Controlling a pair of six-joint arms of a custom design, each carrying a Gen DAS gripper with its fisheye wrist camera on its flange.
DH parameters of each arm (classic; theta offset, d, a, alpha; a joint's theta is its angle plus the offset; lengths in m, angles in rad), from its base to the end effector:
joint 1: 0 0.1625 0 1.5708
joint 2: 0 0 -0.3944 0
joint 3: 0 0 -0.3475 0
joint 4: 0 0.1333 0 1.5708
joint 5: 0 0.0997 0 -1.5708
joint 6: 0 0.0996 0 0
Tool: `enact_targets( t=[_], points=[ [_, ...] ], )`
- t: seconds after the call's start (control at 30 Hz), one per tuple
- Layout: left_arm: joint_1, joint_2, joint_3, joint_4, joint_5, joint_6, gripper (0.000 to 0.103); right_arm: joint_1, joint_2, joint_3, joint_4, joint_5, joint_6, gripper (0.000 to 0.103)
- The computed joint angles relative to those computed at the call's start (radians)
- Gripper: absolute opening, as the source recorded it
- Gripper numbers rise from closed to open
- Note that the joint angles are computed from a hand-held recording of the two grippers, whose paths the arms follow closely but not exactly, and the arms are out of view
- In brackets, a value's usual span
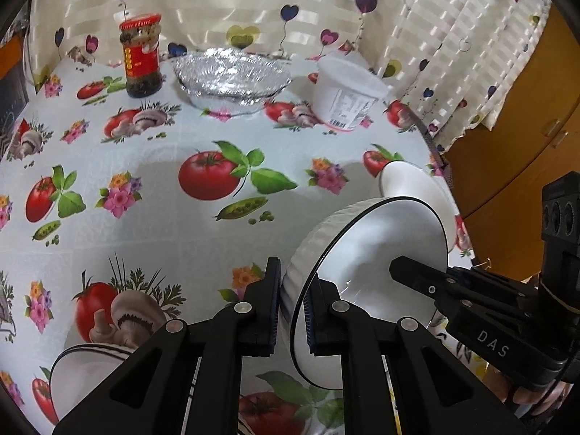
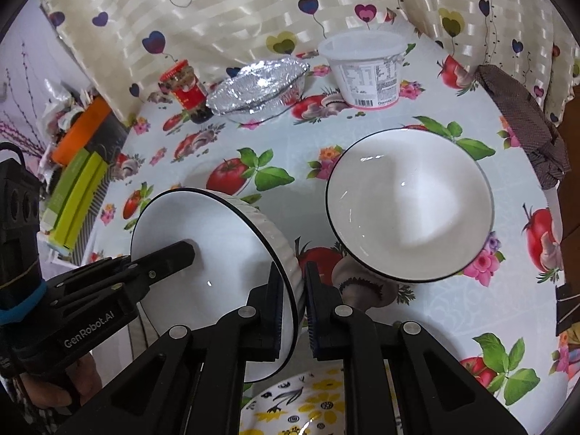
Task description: Organize plates and bowls
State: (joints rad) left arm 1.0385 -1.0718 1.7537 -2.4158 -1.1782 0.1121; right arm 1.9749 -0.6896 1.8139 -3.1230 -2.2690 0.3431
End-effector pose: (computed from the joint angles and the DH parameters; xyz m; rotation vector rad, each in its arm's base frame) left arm -0.1425 -0.5797 0.2152 0.8351 2.6438 -0.3366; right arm 0.2904 -0.5030 0.0720 -0.1221 -2.5201 0.8430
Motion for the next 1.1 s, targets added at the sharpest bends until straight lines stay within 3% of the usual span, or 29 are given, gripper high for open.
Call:
enact_targets(
  t=[0.53,1.1],
  points=[
    [-0.087,-0.075,0.111,-0.009,-0.032,-0.005,0.012,0.061,-0.123,0.154,-0.048,-0.055,0.071,0.012],
    [-0.165,-0.112,0.263,-0.004,-0.051,-0.054,0.012,0.1,-0.23,0.372,-0.093,-0.111,0.223,0.012]
  ],
)
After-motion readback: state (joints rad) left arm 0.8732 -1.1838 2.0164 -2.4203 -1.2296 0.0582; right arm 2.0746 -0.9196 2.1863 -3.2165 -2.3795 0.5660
